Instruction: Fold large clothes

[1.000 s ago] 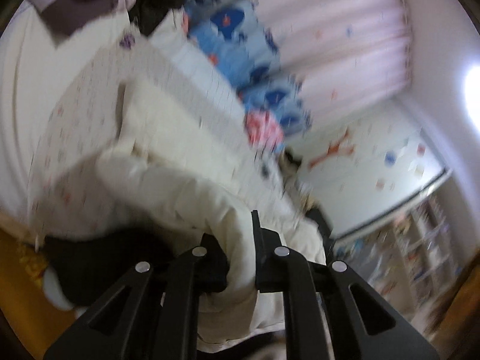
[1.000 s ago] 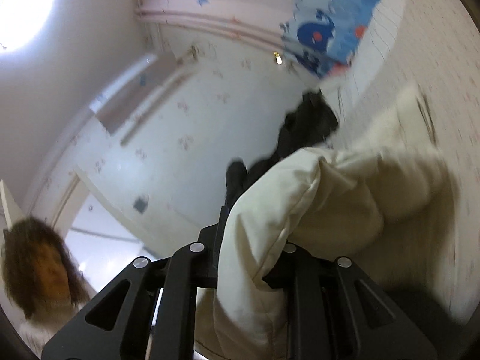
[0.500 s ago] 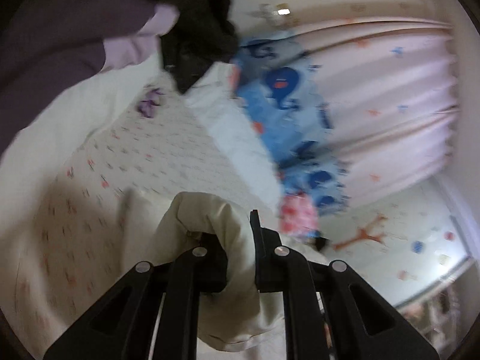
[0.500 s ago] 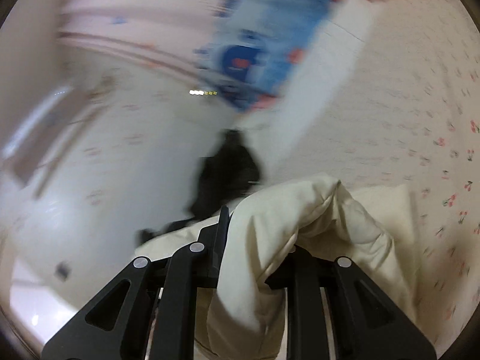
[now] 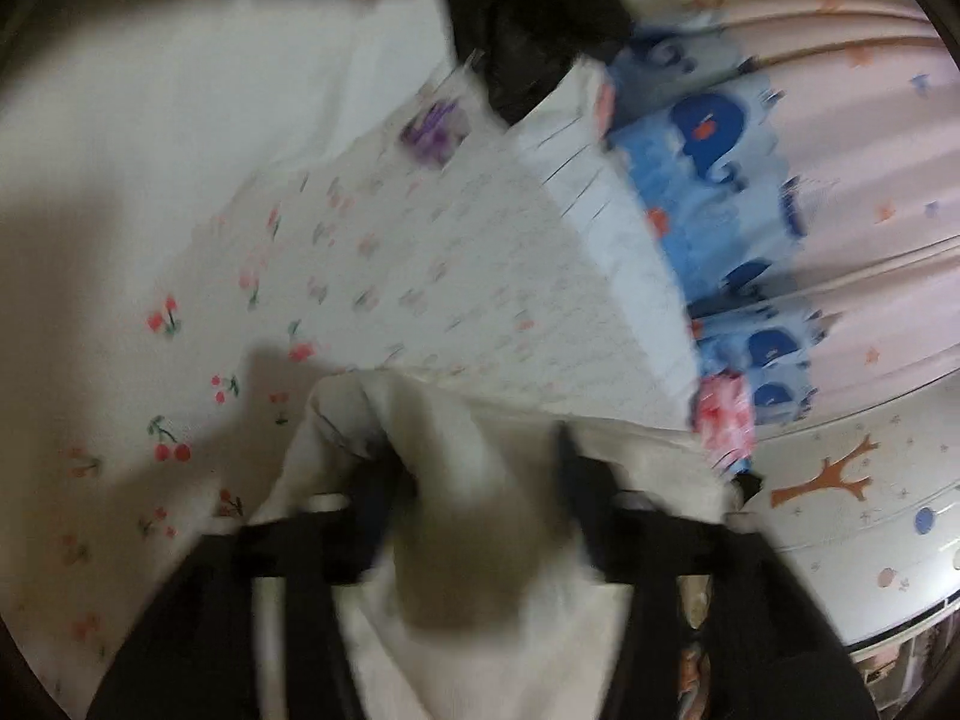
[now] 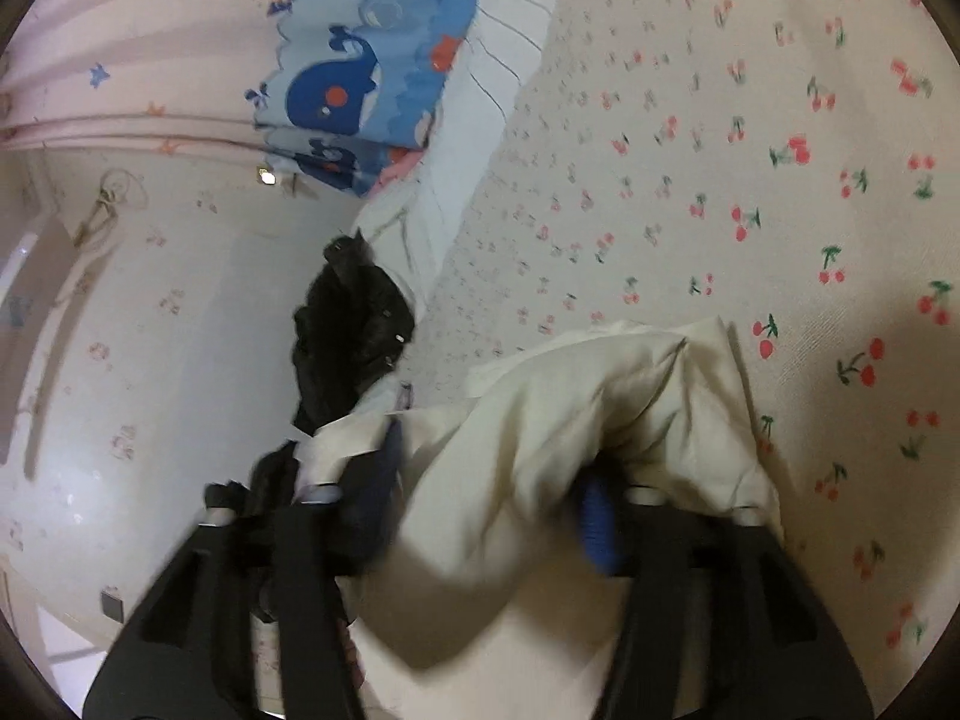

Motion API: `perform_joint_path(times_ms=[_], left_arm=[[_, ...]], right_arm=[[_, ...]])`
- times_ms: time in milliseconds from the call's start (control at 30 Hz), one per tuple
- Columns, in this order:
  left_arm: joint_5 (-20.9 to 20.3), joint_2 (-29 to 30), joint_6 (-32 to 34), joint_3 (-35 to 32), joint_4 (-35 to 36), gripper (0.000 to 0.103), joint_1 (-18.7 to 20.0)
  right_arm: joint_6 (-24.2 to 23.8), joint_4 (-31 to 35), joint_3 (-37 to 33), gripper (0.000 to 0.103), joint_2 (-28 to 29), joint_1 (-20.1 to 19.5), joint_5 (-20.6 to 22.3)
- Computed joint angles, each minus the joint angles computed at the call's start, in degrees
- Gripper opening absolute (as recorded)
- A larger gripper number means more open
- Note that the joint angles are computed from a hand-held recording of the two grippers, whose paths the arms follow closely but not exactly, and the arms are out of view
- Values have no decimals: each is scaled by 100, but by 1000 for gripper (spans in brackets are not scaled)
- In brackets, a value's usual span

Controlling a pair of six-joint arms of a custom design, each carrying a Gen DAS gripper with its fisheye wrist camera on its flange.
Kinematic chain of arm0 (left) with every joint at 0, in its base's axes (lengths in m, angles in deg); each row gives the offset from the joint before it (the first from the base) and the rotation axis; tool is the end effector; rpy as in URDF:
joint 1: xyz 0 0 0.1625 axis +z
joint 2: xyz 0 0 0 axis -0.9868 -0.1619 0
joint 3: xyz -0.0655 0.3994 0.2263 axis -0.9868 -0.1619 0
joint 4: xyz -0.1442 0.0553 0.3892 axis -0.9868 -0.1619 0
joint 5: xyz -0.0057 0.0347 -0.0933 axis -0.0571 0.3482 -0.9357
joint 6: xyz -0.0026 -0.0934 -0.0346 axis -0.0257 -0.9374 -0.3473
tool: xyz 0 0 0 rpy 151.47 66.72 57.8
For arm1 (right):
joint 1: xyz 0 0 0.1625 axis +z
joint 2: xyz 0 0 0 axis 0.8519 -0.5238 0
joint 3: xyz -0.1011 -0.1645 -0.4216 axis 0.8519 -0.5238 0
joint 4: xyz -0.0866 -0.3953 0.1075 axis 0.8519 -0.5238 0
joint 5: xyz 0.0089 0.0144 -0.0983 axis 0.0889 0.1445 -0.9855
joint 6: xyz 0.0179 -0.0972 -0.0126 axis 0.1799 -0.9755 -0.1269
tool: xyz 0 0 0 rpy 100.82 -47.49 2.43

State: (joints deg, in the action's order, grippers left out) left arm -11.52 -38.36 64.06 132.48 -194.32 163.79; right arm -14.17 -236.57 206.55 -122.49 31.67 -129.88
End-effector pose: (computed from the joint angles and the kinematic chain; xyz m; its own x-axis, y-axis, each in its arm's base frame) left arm 0.0466 -0.7069 0.4511 -0.9933 -0.0259 0.1128 -0.0794 0.8618 -0.5009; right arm 0.1489 -0.5369 0.2026 -0.8791 0.1719 -0.4446 0.4528 0.5926 -0.6662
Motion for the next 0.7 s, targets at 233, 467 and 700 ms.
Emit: perform_joint_path(times_ms=[233, 467, 700], left_arm=[[588, -639, 1225, 671, -977, 93, -904], [1568, -123, 3298, 1538, -1146, 93, -1890], [2829, 1649, 2219, 153, -304, 87, -1557]], right_arm=[[-1392, 452, -284, 82, -328, 1328, -2015], [-2789, 2701, -2055, 82, 837, 2135, -4190], [-1936, 3550, -2879, 82, 1511, 1468, -4653]])
